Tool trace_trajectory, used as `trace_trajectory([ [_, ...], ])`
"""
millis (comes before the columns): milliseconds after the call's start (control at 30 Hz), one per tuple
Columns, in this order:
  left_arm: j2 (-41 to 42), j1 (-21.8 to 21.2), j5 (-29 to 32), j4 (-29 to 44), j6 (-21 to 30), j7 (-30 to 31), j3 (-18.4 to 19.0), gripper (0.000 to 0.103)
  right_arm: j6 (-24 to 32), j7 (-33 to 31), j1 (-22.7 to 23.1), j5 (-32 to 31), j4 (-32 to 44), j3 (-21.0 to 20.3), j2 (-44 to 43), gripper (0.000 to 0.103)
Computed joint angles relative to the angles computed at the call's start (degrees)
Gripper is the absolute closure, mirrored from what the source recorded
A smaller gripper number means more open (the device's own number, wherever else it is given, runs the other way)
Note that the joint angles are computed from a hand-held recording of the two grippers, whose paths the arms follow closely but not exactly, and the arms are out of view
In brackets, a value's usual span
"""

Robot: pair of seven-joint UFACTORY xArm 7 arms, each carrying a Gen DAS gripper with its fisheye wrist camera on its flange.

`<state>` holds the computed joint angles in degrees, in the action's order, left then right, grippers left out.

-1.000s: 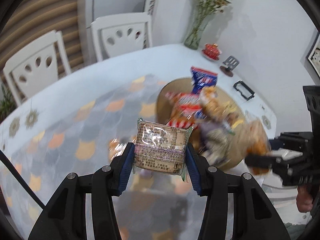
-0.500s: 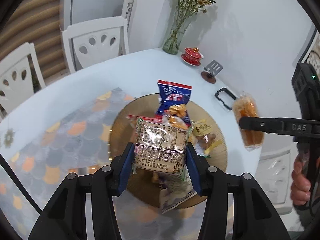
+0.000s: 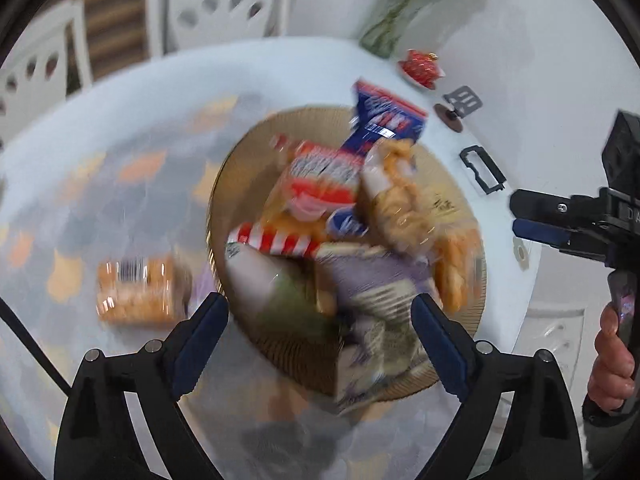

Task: Organize snacks
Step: 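Open both grippers to drop the packs into the amber bowl, then move both tools back to the last items on the tablecloth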

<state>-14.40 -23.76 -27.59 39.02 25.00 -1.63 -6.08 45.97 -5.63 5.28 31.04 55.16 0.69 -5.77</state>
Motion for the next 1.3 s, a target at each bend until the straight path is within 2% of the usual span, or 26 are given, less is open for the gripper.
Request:
trace_trajectory([
  [67, -1.81, -1.67, -5.86, -2.09, -0.88, 3.49, 2.13, 0.012, 0.5, -0.45, -0.07, 0.26, -0.08, -0.13, 0.07, 0.035],
  [167, -5.5, -1.81, -9.0, -5.11, -1.44, 4.97, 3.42, 0.012, 0.78, -0.65, -0.02, -0.03, -0.31, 0.04, -0.17, 0.035],
  [300, -9.53, 0.35, -5.77, -7.77, -1.03, 2.25, 3.34, 0.012, 0.52, -1.26, 0.75, 0.36, -1.19, 0.58, -1.1, 0.035],
  [633, -18.47, 3.71, -0.3, -14.42, 0.57, -0.76, 6.69, 0.012, 1.04, -3.01, 4.79, 3.14, -2.63, 2.28, -2.81, 0.035],
  [867, -17.51, 6.04, 3.67, -14.35, 1.32, 1.46, 8.94, 0.013, 0.72, -3.5, 9.33, 5.34, -3.12, 4.49, -3.01, 0.035],
  [1000, -15.01, 5.37, 2.28, -12.23, 2.64, 8.18, 12.44, 0.013, 0.98, -4.14, 12.1, 7.51, -3.58, 5.82, -2.7, 0.035],
  [1133, -10.66, 5.19, 0.95, -7.44, 7.46, 20.1, 15.5, 0.013, 0.32, -5.28, 15.26, 11.26, -4.76, 7.66, -1.48, 0.035],
  [1233, -5.72, 5.55, 1.4, -2.73, 11.67, 29.26, 16.02, 0.013, -4.02, -4.13, 17.9, 12.83, -7.15, 9.73, -1.3, 0.035],
  [1300, -2.31, 6.01, 1.76, -0.37, 12.92, 34.32, 15.41, 0.013, -8.92, -1.6, 19.72, 11.26, -8.73, 11.56, -0.33, 0.035],
])
